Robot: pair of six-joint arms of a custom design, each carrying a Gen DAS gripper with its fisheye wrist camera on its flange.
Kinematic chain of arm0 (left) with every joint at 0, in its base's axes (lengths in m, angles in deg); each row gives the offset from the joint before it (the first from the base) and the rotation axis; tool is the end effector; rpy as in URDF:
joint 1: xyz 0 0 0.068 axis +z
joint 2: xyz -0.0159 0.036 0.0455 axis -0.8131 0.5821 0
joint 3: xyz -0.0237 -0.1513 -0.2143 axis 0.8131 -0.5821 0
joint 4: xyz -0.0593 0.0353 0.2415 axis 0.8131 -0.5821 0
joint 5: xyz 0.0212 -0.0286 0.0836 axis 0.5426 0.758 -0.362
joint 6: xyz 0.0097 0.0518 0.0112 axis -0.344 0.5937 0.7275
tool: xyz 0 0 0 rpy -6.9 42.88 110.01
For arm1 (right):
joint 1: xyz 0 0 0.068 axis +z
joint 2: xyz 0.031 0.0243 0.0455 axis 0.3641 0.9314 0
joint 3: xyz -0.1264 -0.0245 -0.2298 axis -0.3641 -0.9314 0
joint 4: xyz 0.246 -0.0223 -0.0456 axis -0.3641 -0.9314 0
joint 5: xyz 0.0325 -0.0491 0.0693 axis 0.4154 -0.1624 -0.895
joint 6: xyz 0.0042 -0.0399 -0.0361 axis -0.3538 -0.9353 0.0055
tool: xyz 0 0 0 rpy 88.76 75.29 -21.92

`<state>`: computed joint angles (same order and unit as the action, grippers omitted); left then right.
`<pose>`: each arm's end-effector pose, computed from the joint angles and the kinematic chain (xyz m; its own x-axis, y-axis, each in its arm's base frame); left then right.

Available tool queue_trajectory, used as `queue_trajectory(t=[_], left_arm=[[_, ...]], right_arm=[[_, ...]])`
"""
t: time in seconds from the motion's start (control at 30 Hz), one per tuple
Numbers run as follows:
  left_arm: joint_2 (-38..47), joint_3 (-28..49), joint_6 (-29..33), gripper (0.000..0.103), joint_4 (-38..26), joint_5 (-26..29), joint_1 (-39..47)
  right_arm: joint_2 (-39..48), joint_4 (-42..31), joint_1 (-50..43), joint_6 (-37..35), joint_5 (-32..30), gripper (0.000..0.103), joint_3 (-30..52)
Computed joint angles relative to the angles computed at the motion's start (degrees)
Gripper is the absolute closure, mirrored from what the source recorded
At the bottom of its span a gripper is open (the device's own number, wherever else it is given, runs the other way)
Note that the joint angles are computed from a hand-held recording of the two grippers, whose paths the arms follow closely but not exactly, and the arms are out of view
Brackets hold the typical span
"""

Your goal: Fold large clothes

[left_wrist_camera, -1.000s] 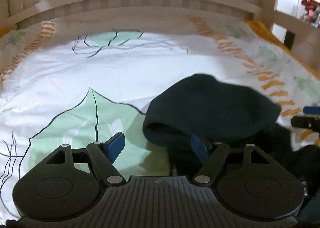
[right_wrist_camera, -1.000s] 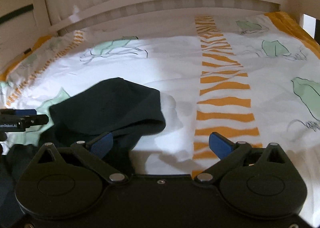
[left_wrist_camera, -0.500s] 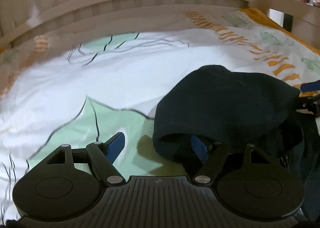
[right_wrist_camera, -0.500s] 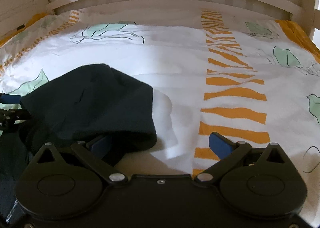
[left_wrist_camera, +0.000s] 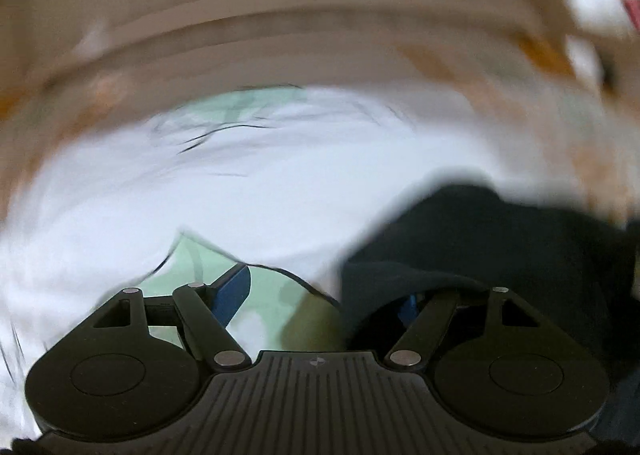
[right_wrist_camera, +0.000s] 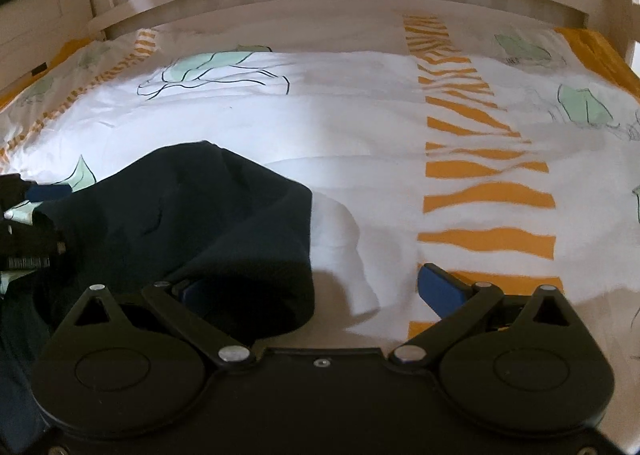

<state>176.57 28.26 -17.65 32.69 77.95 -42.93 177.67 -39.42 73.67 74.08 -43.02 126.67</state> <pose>0.3426 0.0466 0.0591 -0.4510 0.3405 -0.8250 0.6170 0.7869 -0.0125 0.1895 0.2031 0.0459 -0.5677 0.2661 -0.7790 0.3221 0.9427 0.0873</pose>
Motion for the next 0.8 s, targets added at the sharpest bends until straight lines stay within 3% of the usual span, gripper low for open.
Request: queue_trajectory(t=[0.07,0.17,0.33,0.5,0.63,0.73,0.8], left_arm=[[2.0,5.4,-5.7,0.031,-5.3,2.4,2.7],[4.7,10.9,-1.1,0.030,-12.3,2.0,4.6],[6.1,10.8,3.0,0.030,-12.6,0.5,4.7],[7.9,11.7,7.3,0.028,-13.4,-1.0,4.7],[6.9,11.3,9.4,0.028,-14.6,-1.7,4.4],[4.3,11.0,16.1,0.029,-19.0,-1.5,5.1],[2.5,12.8,22.7,0.028,-26.3,0.3,6.4]], right_arm=[[-0.9,-0.6,0.7,-1.9,1.8,0.001,0.5],[-2.4,0.9,1.6,-5.5,3.8,0.001,0.6],[-1.7,3.2,0.2,-8.9,2.8,0.001,1.4],[-0.5,1.9,-3.6,-3.0,-2.3,0.001,-2.2],[-0.8,22.9,-5.8,1.9,-6.9,0.002,-15.9],[-3.6,25.2,-5.0,1.1,-8.0,0.001,-18.7],[-6.2,24.5,-4.0,-0.2,-9.0,0.002,-19.7]])
